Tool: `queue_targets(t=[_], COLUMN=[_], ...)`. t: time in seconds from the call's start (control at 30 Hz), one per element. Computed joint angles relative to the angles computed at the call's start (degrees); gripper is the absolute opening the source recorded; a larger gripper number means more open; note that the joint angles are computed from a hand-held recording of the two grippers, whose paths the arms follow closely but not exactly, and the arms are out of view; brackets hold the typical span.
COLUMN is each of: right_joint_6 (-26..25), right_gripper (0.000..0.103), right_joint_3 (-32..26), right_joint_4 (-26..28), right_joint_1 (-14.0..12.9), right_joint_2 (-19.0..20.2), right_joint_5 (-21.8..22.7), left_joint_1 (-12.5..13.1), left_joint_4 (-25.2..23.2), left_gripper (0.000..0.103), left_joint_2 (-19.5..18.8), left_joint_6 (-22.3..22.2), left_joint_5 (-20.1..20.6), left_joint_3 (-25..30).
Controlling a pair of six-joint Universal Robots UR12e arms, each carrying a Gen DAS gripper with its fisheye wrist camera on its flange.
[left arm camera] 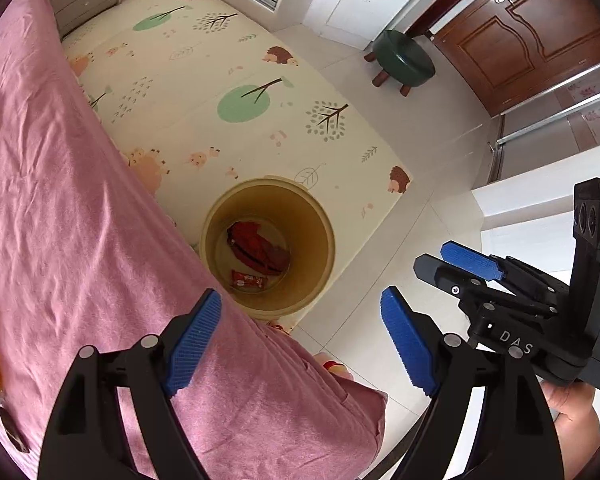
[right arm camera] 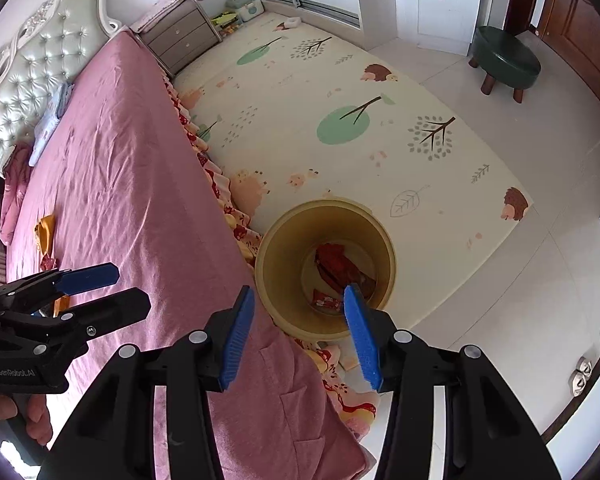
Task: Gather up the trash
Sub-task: 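Return both tools to the remaining items on the bed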
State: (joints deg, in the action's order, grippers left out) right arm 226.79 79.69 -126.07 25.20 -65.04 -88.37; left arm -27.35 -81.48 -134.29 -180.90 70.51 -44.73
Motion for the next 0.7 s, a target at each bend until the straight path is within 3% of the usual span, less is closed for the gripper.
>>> queue_targets(t=[0.27, 0.7], right_joint_6=[-4.0, -13.5], right_gripper=[0.046, 0.046], right_joint_3=[-5.7, -23.8], right_joint_4=[1.6, 8.4], right_joint_1=[1.9, 7.3], right_joint_2=[2.8, 13.0], right_joint_5=[1.8, 6.9], left_joint_1=[2.4, 8.5], left_joint_4=[6.0, 14.9], left_gripper=[0.082, 0.082], left_joint_2=[6.1, 17.7], left_joint_6=[-4.7, -11.4], left_joint_5=[0.9, 4.3], left_joint_3=[-9.7, -26.6])
